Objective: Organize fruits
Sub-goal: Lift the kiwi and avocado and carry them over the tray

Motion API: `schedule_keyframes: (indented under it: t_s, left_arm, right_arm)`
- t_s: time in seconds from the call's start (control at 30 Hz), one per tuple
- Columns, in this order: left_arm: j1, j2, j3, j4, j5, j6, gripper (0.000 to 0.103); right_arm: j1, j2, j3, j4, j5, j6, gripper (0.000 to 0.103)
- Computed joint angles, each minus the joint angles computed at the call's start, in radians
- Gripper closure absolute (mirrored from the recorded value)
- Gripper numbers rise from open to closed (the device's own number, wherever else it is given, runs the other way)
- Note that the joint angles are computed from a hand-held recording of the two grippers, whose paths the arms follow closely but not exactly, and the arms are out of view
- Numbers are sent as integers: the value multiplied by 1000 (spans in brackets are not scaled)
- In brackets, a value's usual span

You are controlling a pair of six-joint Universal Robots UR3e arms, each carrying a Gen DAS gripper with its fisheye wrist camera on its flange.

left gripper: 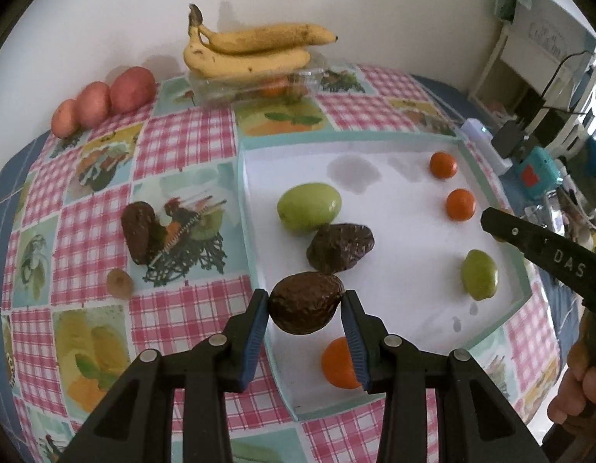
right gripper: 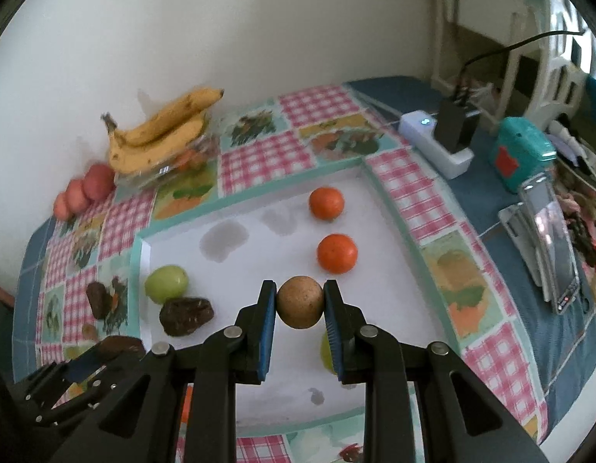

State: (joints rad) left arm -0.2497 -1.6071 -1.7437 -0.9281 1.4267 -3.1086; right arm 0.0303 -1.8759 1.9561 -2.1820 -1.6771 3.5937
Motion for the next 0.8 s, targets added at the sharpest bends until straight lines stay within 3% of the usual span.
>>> schedule_keyframes:
  t_s: [0.2,0.8]
  left_arm:
    - [-32,-50,16,7,34,-5,62]
    - [-70,-128,33,22,68,-6,62]
  right_arm:
    - [-39,42,39,-20,41,-54,77]
    - [-25,165,76,-115,14,-111,77]
